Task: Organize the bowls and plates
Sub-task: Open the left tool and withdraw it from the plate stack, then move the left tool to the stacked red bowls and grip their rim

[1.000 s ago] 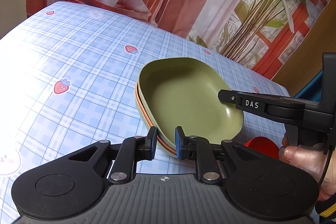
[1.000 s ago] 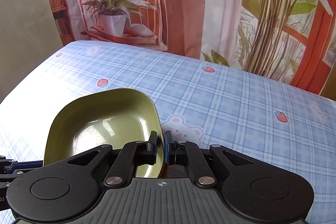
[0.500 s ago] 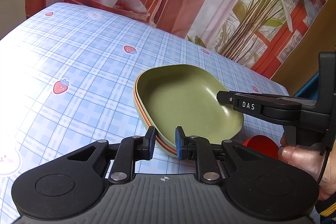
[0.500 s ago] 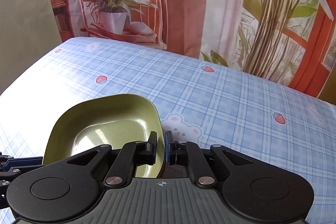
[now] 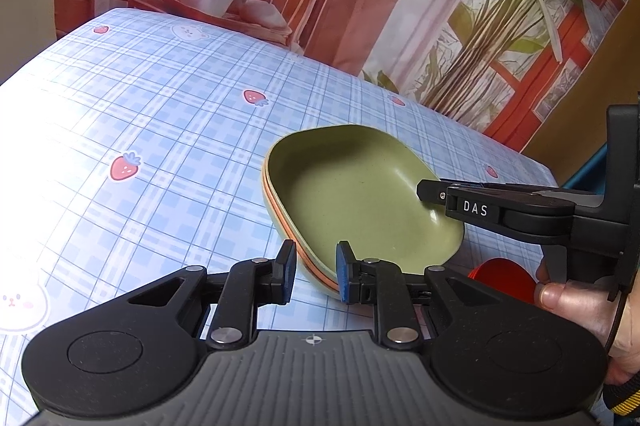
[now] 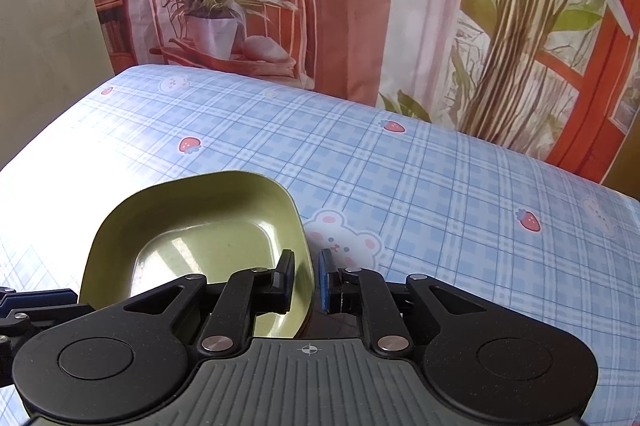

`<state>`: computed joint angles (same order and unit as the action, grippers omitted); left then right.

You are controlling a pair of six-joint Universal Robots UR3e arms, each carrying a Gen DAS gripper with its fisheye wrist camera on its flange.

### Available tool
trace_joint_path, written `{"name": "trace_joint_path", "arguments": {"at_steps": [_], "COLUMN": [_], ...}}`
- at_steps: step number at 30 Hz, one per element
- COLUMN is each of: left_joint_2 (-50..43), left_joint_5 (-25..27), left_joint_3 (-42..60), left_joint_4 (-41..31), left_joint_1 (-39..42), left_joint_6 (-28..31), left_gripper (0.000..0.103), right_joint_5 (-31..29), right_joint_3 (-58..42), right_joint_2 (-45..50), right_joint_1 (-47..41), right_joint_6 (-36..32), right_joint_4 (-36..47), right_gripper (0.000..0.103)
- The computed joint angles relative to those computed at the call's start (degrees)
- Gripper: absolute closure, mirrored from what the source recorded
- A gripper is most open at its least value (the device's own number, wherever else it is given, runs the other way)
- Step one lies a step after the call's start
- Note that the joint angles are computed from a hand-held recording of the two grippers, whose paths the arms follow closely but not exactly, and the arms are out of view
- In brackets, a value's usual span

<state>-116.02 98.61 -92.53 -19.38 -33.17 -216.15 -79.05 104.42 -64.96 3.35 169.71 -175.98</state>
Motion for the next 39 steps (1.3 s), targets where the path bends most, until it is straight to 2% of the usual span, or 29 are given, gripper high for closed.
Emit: {"name": "trace_joint_path", "arguments": {"at_steps": [8,10,12,14,16,17,19,21,23,25,27,32,39], "left_joint_2": [1.49,1.76,2.01,2.31,2.63,2.9,3.31,3.44,3.28,3.01,2.92,2.42,2.26], "left_joint_5": [2.46,3.53,4.59,5.56,6.35,6.85,8.14,9.71,11.41,12.6,12.44,12.75,12.2], "left_joint_3": [0.36,0.88,1.29,1.78,1.99,1.96,1.82,2.24,3.15,4.33,5.24,6.39,5.75], "left_joint_4": [-1.37,-2.28,-3.13,-4.15,-4.82,-4.97,-4.82,-5.34,-6.21,-7.34,-8.64,-9.95,-8.13], "left_joint_1": [-1.15,-1.86,-2.62,-3.32,-3.8,-4.12,-4.83,-5.62,-6.45,-7.06,-7.16,-7.97,-8.86], "left_joint_6": [0.39,0.36,0.17,0.14,0.43,0.64,1.17,1.35,1.5,1.81,2.04,2.65,4.94], "left_gripper": [0.077,0.073,0.063,0.059,0.054,0.05,0.04,0.022,0.009,0.006,0.005,0.004,0.004], "right_joint_5": [1.08,1.45,1.54,1.4,1.31,1.28,0.87,0.88,1.09,1.56,1.6,5.19,10.99], "right_joint_3": [3.52,4.94,6.5,8.11,9.75,10.51,12.47,14.35,16.22,18.4,21.19,27.55,38.12], "right_joint_2": [-3.93,-5.35,-6.61,-7.84,-9.03,-9.57,-10.79,-12.03,-13.33,-14.71,-15.96,-21.0,-28.98], "right_joint_1": [-1.37,-1.95,-2.41,-2.68,-3.06,-3.25,-3.63,-4.23,-4.91,-5.75,-6.52,-10.55,-18.42], "right_joint_6": [-0.31,-0.09,0.16,0.2,0.27,0.4,1.0,1.31,1.76,2.15,2.87,3.01,1.88], "right_joint_4": [-1.46,-1.88,-2.61,-3.37,-4.38,-4.93,-6.69,-8.04,-9.06,-10.32,-13.14,-14.14,-15.92], "right_gripper": [0.087,0.083,0.078,0.072,0.061,0.058,0.045,0.036,0.027,0.008,0.001,0.001,0.0]}}
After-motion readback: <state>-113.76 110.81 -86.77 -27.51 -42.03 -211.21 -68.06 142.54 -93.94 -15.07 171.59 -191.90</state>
